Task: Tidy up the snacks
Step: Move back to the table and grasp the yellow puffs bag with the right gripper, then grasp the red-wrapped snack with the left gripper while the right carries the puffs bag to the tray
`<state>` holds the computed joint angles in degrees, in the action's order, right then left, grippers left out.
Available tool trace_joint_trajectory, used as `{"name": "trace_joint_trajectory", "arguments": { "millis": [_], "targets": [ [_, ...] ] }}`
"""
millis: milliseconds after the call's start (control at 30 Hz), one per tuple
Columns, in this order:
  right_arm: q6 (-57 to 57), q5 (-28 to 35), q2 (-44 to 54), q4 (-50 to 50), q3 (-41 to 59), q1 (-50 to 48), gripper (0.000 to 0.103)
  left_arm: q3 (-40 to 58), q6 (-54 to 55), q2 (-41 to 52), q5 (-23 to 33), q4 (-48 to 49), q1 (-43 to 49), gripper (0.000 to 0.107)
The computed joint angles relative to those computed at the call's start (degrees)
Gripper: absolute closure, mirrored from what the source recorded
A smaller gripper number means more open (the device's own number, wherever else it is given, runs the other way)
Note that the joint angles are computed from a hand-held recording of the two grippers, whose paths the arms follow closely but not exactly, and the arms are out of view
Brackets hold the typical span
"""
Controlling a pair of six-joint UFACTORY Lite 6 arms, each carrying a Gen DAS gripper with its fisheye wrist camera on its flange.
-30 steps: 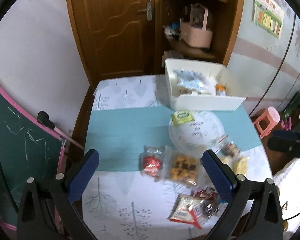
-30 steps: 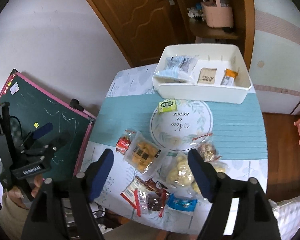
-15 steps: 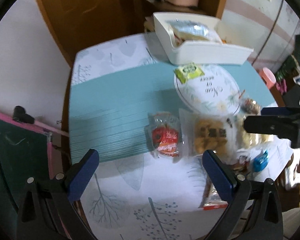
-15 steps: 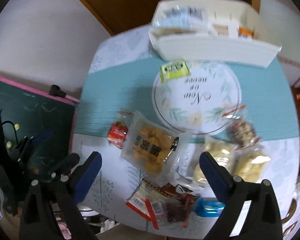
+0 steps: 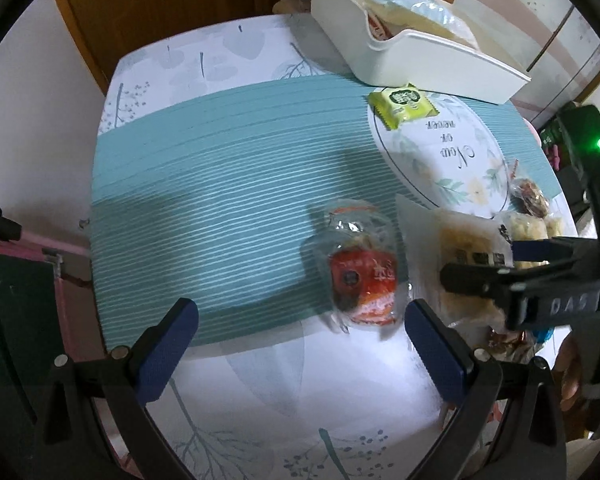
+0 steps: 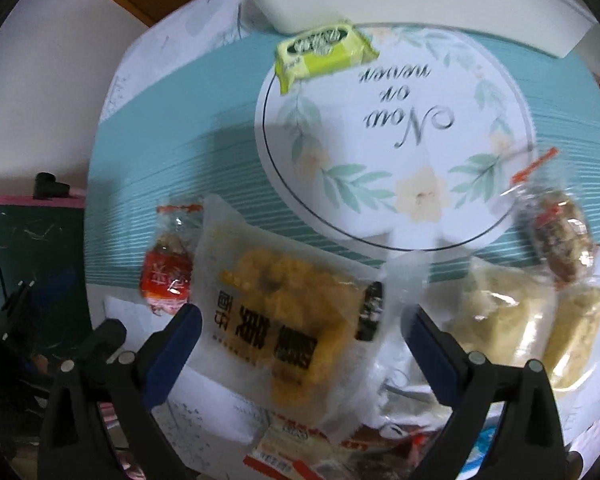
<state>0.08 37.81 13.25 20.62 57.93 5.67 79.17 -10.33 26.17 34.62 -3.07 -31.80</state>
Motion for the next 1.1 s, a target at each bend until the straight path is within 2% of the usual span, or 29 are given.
{"name": "trace_joint_trajectory", "arguments": {
  "millis": [133,233,300,400,500,633,800,1000,1067,1100],
  "targets": [
    [0.46,-1.74,1.97,0.87,0.46,1.37,0.0,1.95,3.13,2.47,0.07,-2.22,0.99,0.004],
    [2.08,-0.64,2.98,-0.88,1.85,2.3,0.001,3.4,5.51,4.32,0.15,-4.11,1.5,0.004],
    [2.16,-0.62,1.99,-1.31,1.29,2.16,0.014,4.48,7.24,5.6,0.28,-5.65,1.62,0.004],
    [2.1,-0.54,1.03,-1.08,1.08,2.41,0.022,6.3,8.98,7.58,0.64,-7.23,1.36,0.004],
    [3.71,-0.69,-0.78,-2.39,0.27,1.71,0.026,7.92,9.58,9.32,0.7,-7.84,0.75,0.004],
    [7.15,-0.77,-5.09,-5.56,-1.63,-0.84,0.026,11.69,8.89,12.67,1.77,-8.66,0.17,0.005],
    [9.32,1.29,-10.93,-7.37,-3.38,-4.03,0.026,17.44,6.39,17.46,3.71,-9.35,-0.2,0.022],
    [11.83,4.19,-18.7,-9.49,-6.06,-5.0,0.026,22.0,1.51,20.87,6.01,-4.1,-2.3,0.025],
    [12.16,4.95,-20.29,-9.77,-6.49,-4.93,0.026,23.56,-1.36,21.82,6.78,-0.32,-3.66,0.032],
    [12.07,5.3,-21.21,-10.01,-6.86,-5.01,0.026,24.05,-2.94,22.01,7.29,1.81,-4.28,0.04]
  ]
}}
